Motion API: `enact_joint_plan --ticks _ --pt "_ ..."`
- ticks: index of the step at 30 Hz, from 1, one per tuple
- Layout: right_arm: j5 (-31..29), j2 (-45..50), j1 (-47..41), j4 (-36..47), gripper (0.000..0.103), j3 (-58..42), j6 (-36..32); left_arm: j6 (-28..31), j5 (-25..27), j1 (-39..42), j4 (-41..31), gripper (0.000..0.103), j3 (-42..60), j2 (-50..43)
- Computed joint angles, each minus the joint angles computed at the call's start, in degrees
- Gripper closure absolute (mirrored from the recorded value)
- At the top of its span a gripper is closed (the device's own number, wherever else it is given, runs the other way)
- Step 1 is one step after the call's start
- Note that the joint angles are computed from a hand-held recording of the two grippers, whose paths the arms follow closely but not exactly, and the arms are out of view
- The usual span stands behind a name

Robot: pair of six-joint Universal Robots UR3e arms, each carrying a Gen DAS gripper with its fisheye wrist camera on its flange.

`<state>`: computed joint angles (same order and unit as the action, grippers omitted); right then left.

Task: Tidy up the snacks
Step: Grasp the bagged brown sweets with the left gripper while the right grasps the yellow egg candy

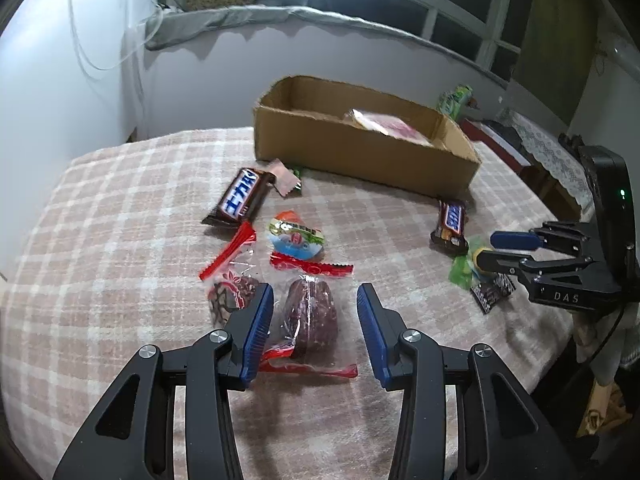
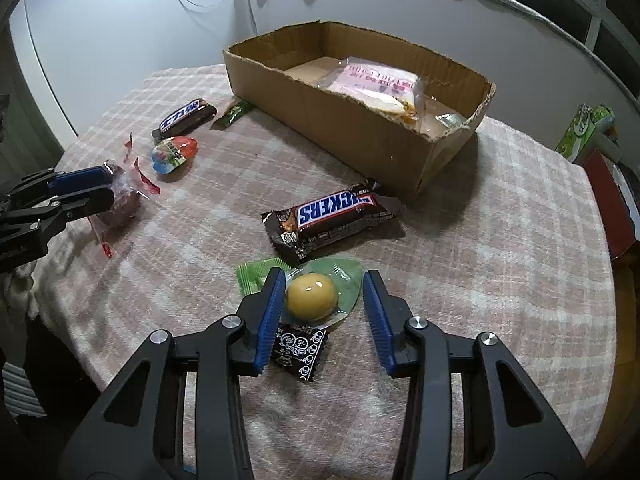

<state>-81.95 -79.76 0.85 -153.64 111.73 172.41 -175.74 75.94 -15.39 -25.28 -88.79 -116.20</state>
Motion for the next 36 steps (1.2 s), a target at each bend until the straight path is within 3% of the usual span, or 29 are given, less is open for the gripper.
enact_joint_plan --ticks 5,11,17,18,36 --pt "-0.30 0.43 0.45 0.00 0.061 0.40 -0.48 1.11 2.25 -1.37 -2.87 0.061 2.80 -2.84" --pt "-0.24 0.90 0.53 0.24 0.061 -0.09 -0.86 0.65 3.24 -2.11 -0.31 0.061 1.09 -3.38" --pt "-1.46 1.30 1.47 0.63 0.063 -0.86 -1.27 0.66 2.93 -1.94 0.07 0.062 0.82 -3.33" --pt "0.01 1.05 0.94 1.34 0.075 -0.91 -1.64 0.64 2.79 -1.85 0.24 0.062 0.67 -3.25" --pt "1.43 -3.19 -0.64 1.62 0.075 0.91 -1.03 -0.65 -1.05 -0.22 1.40 0.063 -2.38 -0.34"
